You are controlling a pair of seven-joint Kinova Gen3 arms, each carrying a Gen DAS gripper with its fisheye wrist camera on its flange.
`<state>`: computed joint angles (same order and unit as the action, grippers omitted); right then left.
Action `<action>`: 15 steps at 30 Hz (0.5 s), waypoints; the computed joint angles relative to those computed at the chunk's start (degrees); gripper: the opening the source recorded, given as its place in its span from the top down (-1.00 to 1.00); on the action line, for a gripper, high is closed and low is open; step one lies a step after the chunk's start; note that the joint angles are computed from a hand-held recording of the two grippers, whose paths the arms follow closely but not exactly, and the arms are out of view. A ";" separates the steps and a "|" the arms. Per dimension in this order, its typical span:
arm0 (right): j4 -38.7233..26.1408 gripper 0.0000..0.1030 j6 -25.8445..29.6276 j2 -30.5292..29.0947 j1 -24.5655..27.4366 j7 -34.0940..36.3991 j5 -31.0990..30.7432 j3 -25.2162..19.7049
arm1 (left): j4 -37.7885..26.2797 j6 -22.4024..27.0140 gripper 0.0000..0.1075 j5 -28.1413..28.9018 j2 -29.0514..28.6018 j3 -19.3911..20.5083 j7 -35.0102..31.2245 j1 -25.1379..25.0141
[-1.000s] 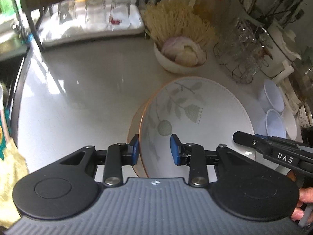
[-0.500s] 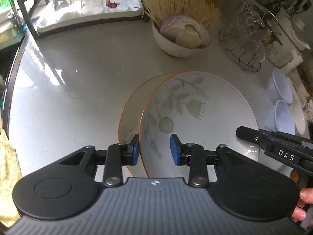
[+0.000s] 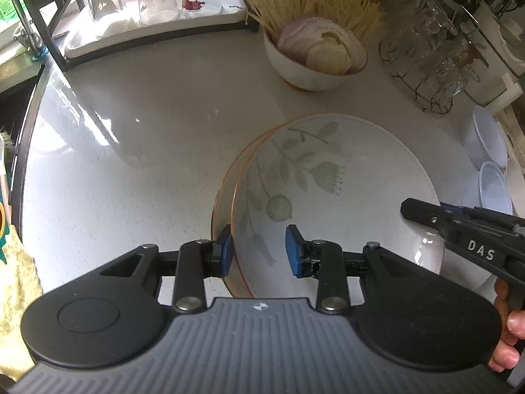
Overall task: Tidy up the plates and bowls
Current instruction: 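Lower the white bowl onto the first white bowl and open both grippers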
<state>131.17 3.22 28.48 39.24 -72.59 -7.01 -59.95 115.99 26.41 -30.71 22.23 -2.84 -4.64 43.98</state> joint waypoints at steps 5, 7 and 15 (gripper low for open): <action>-0.37 0.60 -0.24 1.07 -0.56 -0.31 0.54 0.34 | 1.53 -2.27 0.31 0.03 -0.91 -0.96 1.89 -0.10; -0.44 0.59 -0.44 1.76 -0.58 -0.33 0.84 0.27 | 2.08 -3.09 0.29 0.70 -1.39 -0.79 1.65 -0.87; -1.10 0.60 -0.05 0.97 -3.65 -0.64 1.56 2.58 | 0.26 0.45 0.21 2.02 -2.06 0.15 0.83 -2.00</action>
<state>130.07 3.18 29.46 35.59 -73.22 -5.45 -57.36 116.24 26.86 -28.70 20.18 -2.69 -3.81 41.98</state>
